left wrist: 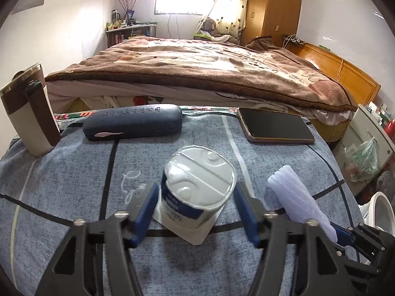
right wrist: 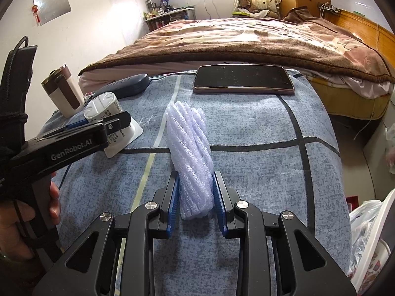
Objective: Collect trash
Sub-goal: 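Grasp the white foam net sleeve with the right tool while the left tool grasps the white can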
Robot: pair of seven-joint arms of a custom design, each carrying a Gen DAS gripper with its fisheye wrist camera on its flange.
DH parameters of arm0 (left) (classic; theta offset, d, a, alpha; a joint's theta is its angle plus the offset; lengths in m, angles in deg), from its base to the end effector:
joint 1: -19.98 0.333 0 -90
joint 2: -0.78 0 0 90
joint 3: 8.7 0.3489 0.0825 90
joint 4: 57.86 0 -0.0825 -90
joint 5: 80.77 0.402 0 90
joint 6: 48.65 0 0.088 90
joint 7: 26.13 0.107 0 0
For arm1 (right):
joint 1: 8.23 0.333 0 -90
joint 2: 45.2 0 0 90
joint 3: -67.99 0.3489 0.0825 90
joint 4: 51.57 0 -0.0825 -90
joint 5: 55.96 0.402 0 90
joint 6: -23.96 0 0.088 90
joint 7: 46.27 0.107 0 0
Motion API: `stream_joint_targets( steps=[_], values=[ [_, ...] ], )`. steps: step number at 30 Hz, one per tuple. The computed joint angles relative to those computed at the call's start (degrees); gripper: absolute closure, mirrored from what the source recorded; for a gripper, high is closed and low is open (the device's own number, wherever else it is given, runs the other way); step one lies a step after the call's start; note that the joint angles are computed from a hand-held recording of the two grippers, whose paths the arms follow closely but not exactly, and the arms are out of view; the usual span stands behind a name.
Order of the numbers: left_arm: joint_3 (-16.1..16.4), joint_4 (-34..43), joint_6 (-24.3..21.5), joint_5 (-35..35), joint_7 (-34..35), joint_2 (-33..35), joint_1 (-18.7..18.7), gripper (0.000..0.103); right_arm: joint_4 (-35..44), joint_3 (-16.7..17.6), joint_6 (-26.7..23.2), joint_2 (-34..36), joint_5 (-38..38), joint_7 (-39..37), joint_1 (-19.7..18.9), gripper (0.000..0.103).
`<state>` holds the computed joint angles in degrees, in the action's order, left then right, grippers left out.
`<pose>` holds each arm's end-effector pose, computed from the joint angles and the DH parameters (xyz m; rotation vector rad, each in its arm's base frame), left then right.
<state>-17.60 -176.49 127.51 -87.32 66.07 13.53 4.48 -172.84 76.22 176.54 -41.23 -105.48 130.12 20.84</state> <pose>0.5990 -0.2550 0.4382 -1.5129 2.1296 -0.9570 0.4678 0.3823 0.4485 -1.6131 1.9199 -0.5259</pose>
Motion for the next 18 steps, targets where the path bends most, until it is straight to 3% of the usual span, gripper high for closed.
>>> stream_joint_targets(
  steps=[3,18],
  values=[
    [1.7,-0.4,0.3,2.0,-1.4,-0.2,-1.7,0.047,0.0,0.0,-0.1,0.0,-0.3,0.4,0.0,0.074],
    [-0.1,-5.5,1.5,2.5,-1.7,-5.3,-0.8,0.048,-2.0,0.5,0.1,-2.1,-2.0,3.6,-0.2,0.074]
  ],
)
